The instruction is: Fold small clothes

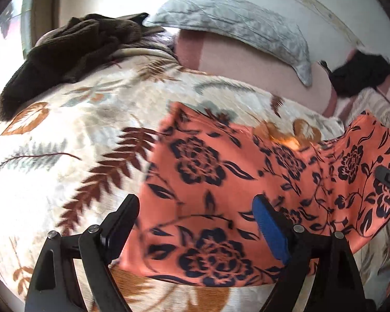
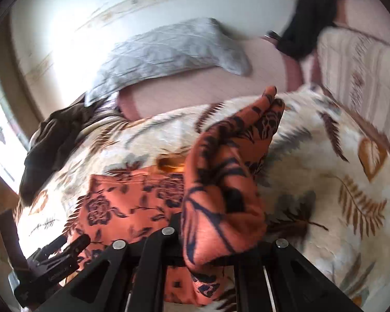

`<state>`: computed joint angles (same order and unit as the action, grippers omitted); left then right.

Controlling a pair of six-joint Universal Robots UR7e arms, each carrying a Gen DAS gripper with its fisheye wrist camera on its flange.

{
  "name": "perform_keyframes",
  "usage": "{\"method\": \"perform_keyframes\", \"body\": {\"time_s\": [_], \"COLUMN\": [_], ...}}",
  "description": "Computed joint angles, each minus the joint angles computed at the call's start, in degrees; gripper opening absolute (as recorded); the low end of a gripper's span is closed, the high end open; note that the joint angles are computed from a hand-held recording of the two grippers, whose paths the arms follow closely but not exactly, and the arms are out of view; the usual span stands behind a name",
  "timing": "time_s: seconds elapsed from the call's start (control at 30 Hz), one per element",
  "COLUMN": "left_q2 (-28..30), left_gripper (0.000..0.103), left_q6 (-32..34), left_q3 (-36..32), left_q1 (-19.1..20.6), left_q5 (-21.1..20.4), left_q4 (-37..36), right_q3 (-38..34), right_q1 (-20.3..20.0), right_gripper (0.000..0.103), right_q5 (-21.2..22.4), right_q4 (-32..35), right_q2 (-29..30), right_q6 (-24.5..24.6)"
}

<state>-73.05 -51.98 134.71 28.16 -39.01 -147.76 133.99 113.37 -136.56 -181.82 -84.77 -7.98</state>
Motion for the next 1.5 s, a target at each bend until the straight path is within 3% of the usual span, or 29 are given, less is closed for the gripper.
{"method": "perform_keyframes", "body": {"time_s": [0.1, 0.2, 0.27, 0.33, 0.4, 0.53, 0.63, 0.7, 0.77, 0.8, 0.9, 0.97, 1.1, 1.23, 1.27, 1.3, 1.37, 1.5], "left_q2": [-7.0, -11.3, -12.7, -14.2, -14.6, -15.4, -16.5, -17.0, -17.4, -17.5, -16.8, -15.5, -13.1, -8.3, -7.1, -6.2, -5.0, -4.9], "left_gripper": [0.089, 0.089, 0.088, 0.087, 0.087, 0.087, 0.087, 0.087, 0.087, 0.087, 0.087, 0.087, 0.087, 0.086, 0.077, 0.056, 0.025, 0.013], "left_q6": [-4.1, -5.0, -7.0, -6.1, -5.0, -2.2, -2.0, -0.6, 0.8, 1.6, 7.3, 10.7, 13.6, 12.4, 11.4, 10.1, 8.1, 6.9], "left_q3": [2.6, 5.0, 5.1, 6.2, 6.7, 7.3, 7.4, 7.6, 7.9, 8.1, 8.9, 9.0, 9.0, 6.5, 5.5, 4.4, 2.6, 1.4], "left_q1": [1.7, 5.0, 7.4, 8.8, 8.3, 8.3, 8.9, 9.6, 9.9, 9.7, 9.8, 9.1, 6.8, 3.2, 3.4, 4.1, 6.3, 7.5], "left_q5": [4.6, 5.0, 3.7, 1.4, 2.5, 1.7, 1.5, 0.5, -0.5, -0.9, -5.9, -8.9, -16.4, -14.7, -14.9, -16.0, -18.6, -19.2], "left_q4": [4.5, 3.2, 5.5, 1.5, 0.4, -3.1, -4.0, -5.7, -7.5, -8.3, -15.1, -19.0, -20.7, -13.0, -10.6, -8.4, -5.1, -4.8], "right_q3": [-1.1, -2.2, -2.4, -2.9, -3.9, -5.7, -6.2, -6.1, -4.0, -2.7, 1.5, 4.4, 10.6, 16.5, 17.5, 18.3, 19.8, 21.3], "right_q1": [3.4, 0.0, -1.3, 0.2, 1.6, 5.7, 5.6, 3.8, 3.6, 4.2, 2.3, 3.0, 1.1, -0.8, -1.4, -2.1, -4.7, -8.1], "right_gripper": [0.01, 0.01, 0.01, 0.01, 0.009, 0.01, 0.012, 0.017, 0.02, 0.026, 0.081, 0.081, 0.081, 0.081, 0.081, 0.081, 0.081, 0.081], "right_q5": [0.3, 3.0, 1.5, 2.1, 2.5, 2.2, 4.6, 4.0, 2.2, 2.8, 12.0, 12.2, 16.0, 16.1, 16.5, 16.7, 18.3, 21.2], "right_q4": [-3.3, 3.6, 2.6, 3.5, 4.5, -1.9, -1.2, 1.5, -2.7, -6.4, -6.3, -9.5, -11.8, -11.4, -10.9, -10.7, -11.3, -10.6], "right_q2": [11.2, 19.6, 23.7, 22.1, 19.8, 18.8, 22.2, 27.2, 30.6, 30.3, 24.7, 22.6, 14.6, 5.6, 3.5, 1.7, -0.8, -5.0], "right_q6": [-2.5, 0.9, 0.4, 0.2, 0.4, -1.2, -0.5, 0.5, -2.6, -4.7, -2.1, -2.6, 1.3, 2.3, 2.3, 2.3, 1.4, 1.6]}}
